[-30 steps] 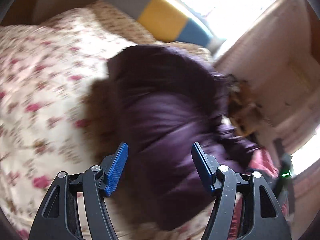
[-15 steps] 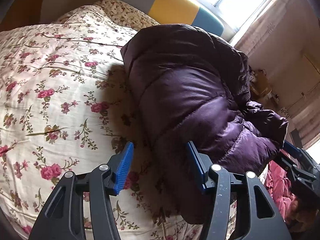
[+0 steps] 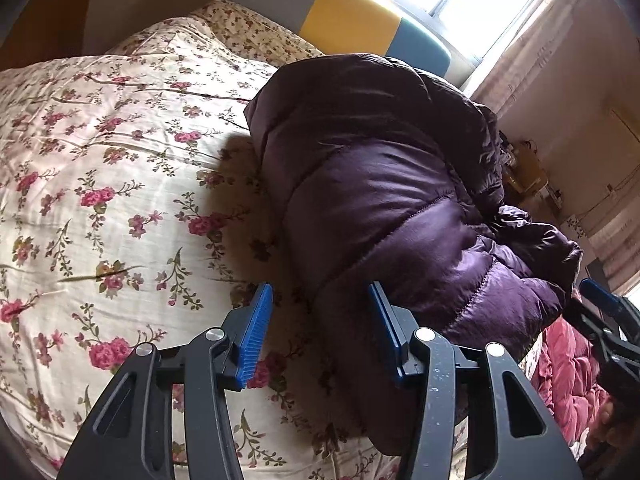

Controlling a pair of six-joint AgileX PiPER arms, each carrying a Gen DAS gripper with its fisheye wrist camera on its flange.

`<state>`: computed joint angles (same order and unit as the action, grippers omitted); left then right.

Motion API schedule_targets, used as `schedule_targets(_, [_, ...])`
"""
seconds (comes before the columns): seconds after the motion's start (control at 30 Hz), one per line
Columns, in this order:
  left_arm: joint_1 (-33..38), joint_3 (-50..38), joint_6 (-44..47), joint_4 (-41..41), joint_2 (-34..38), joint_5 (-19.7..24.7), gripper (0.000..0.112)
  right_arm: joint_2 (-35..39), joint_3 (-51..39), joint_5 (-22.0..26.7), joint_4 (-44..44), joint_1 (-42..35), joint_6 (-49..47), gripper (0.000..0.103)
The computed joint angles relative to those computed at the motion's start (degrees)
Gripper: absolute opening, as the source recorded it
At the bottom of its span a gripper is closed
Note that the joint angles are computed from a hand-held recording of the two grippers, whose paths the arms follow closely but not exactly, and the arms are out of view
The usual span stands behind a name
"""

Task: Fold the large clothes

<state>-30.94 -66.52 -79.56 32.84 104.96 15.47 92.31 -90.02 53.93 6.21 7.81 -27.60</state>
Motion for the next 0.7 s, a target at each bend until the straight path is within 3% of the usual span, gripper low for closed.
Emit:
schedule_targets(0.47, [-0.3,0.5,-4.0,4.8,-1.4,0.7,0.049,1.0,-0.9,0.2,-0.3,5.2,0.6,0.066])
schedule_targets(0.6, [-0.2,2.8,-13.6,13.5,-3.1,-1.0,0.053,2.2,-1.1,0.1,1.1,4.7,1.1,0.065])
schedule_targets(0.7, [-1.6,3.4,-22.2,21.3,-4.1,1.2,0.055,2.3,-1.4,-0.9,3.0,3.7,2.1,0.071])
